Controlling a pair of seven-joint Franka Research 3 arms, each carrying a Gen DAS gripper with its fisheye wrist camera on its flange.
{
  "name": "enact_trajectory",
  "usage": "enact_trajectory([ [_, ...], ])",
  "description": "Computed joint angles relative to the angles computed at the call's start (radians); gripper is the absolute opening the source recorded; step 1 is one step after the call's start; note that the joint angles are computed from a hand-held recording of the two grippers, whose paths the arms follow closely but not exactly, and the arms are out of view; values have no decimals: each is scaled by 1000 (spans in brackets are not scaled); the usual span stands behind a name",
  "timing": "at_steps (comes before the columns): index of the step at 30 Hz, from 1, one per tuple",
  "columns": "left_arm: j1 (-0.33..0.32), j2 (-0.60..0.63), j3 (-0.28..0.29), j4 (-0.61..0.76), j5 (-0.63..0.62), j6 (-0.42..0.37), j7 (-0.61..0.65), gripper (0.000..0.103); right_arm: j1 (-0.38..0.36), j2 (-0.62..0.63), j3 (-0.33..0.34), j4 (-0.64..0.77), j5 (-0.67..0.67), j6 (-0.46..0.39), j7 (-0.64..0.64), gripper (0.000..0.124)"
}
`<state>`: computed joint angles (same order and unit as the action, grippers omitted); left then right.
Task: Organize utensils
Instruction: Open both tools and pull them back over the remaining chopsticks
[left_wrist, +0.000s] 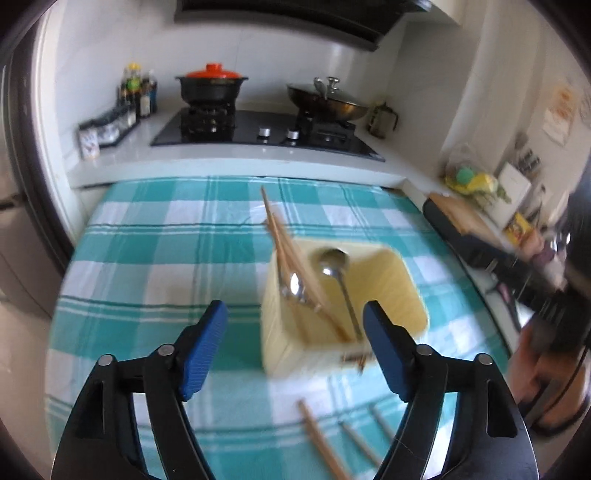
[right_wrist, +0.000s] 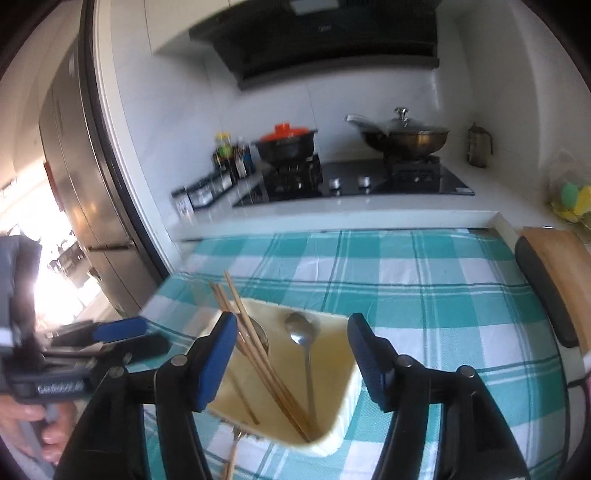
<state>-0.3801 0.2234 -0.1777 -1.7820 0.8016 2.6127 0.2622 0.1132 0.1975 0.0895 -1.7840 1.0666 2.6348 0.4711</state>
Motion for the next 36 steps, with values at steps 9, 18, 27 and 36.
enact_trajectory([
  [9, -55, -179, -114, -289, -5, -105, -48, 92, -6, -315, -104, -415, 105, 46, -314, 65],
  [18, -156, -96, -144, -318, 219, -126, -526, 92, 17, -388, -185, -739, 227, 228, -448, 65],
  [27, -198, -65, -131, -309, 234, -159, -645, 92, -1, -351, -184, -750, 377, 228, -589, 65],
  [36, -217, 43, -118, -199, 148, -193, -580, 94, -11, -351, -167, -759, 375, 227, -591, 65],
])
